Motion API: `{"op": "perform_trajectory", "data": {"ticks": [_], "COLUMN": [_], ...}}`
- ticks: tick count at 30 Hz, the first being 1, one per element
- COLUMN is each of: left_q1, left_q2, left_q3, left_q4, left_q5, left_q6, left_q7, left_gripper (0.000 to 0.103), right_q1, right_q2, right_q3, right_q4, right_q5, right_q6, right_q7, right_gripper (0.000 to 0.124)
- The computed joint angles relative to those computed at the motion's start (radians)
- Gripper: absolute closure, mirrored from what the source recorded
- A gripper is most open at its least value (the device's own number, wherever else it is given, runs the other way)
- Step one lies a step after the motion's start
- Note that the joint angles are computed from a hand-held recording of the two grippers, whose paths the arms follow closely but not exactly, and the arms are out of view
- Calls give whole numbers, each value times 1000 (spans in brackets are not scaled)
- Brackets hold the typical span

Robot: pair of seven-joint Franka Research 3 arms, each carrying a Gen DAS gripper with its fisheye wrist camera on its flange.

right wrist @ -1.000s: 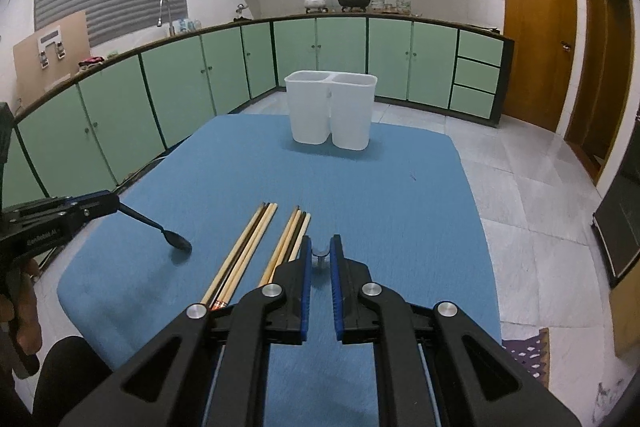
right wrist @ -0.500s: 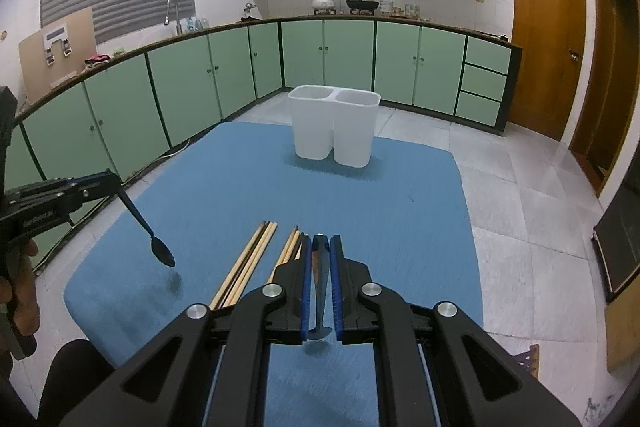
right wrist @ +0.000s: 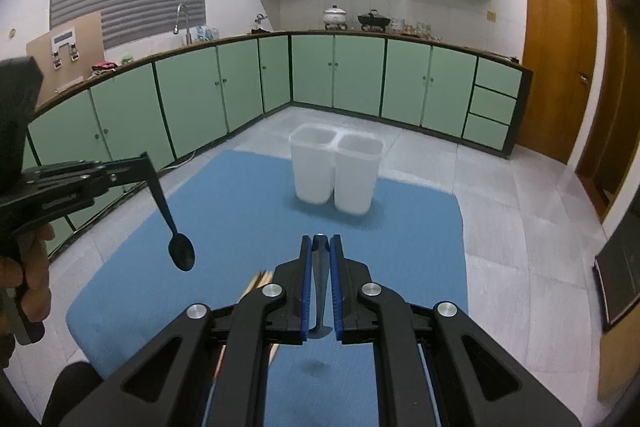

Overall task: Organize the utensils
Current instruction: 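Lift both spoons and carry them over the white utensil holder, then open both tools to drop the spoons into the holder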

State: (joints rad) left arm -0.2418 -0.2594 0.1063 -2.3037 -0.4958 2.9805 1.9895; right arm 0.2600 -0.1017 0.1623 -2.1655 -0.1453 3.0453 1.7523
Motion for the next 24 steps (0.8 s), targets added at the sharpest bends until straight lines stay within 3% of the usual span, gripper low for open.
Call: {"op": "perform_trajectory", "data": {"ticks": [2, 10, 16, 20, 24], "left_q1": [-6, 86, 153, 153, 163], "left_q2": [50, 261, 471, 625, 730], "left_q3": [10, -79, -147, -151, -158], "left_q4": [77, 373, 650, 823, 914], "left_q5": [-15, -21, 43, 160, 249], "left_q6": [-17, -33, -65, -94, -113], "left_q7": [15, 32, -60, -166, -248], "left_gripper": [100, 100, 100, 100, 100], "right_q1": [11, 67, 112, 122, 115], "right_q2": [39, 278, 497, 650, 810], "right_q3": [-12, -76, -145, -177, -190], "right_q4": [71, 469, 813, 1025, 1225], "right_q5": [24, 138, 130, 131, 147], "right_q6": [-20, -158, -264, -327, -421], "right_q7": [-39, -172, -166, -162, -164], "right_gripper": [115, 115, 115, 115, 115]}}
